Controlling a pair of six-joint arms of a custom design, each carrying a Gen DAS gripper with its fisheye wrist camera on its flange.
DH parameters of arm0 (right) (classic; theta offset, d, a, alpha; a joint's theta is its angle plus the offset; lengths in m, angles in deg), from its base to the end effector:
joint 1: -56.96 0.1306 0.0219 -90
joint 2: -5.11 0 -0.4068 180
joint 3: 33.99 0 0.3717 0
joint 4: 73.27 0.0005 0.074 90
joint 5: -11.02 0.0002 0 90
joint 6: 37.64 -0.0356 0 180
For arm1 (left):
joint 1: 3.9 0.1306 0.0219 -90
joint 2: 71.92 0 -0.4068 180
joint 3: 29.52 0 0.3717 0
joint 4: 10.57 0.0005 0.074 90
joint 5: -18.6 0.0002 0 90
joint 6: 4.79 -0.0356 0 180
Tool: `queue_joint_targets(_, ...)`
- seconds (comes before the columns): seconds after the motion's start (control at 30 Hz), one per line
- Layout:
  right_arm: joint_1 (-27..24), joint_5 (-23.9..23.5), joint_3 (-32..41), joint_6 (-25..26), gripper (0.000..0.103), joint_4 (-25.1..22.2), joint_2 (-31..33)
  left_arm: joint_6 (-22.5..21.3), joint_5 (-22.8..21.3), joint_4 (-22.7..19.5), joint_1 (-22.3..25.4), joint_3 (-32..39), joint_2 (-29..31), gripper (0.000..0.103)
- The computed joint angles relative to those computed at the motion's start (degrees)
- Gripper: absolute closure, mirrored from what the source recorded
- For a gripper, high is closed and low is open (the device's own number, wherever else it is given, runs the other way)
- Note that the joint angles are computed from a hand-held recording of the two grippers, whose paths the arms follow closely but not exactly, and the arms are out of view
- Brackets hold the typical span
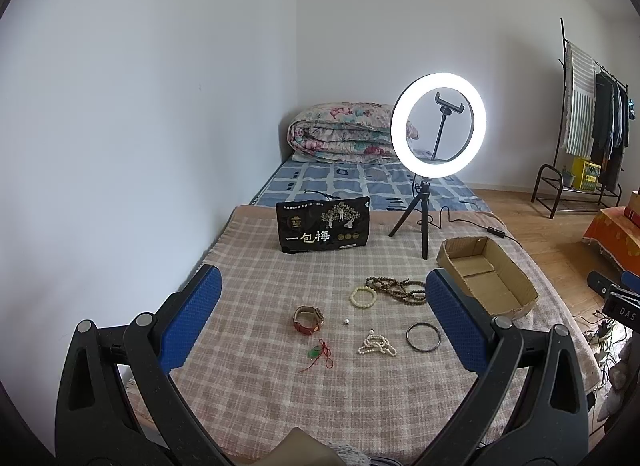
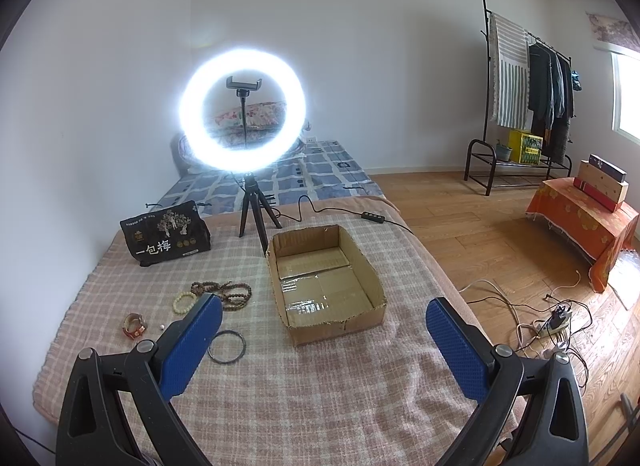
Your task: Organize jewelry
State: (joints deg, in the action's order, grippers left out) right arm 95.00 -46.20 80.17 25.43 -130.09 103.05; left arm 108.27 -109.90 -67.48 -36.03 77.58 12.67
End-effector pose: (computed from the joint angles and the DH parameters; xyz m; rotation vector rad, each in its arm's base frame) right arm 0.4168 0.3010 0.5695 0.0806 2.1482 -0.0023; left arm 0.3595 -0.2002 0.6202 -0.2087 2.0205 0.1304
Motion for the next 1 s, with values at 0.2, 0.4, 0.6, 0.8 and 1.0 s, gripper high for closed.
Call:
queue_joint_targets(0.2,-0.1,-0.3,0.1,0.0,0.000,-0.1,0.1,0.4,-0.2,-1.0,-0.3,1.2,0.6,0.000)
queue_joint_targets(0.4,-0.2,-0.4,0.1,0.0,0.000,-0.2,0.2,0.4,-0.1,-0.6,-0.2,0.7,0.4,0.000)
queue_joint_targets(0.6,-0.5,-1.2,-0.9,0.2,0.000,1.4,0.3,0.5,0.4,0.5,0.3,-1.2,0.0,0.000)
queue_joint_targets(0.8,-1.1,-3.2,-1.6,-0.4,0.000,2.4,0.8,0.8,2.1,2.2,2.8,-4.0,-0.8,0.000)
queue_joint_targets(1.0,-1.5,-3.6,-0.5,-0.4,0.000,1.6,2.4,-0.2,3.5,4.1,6.4,-6.8,-1.1,0.000)
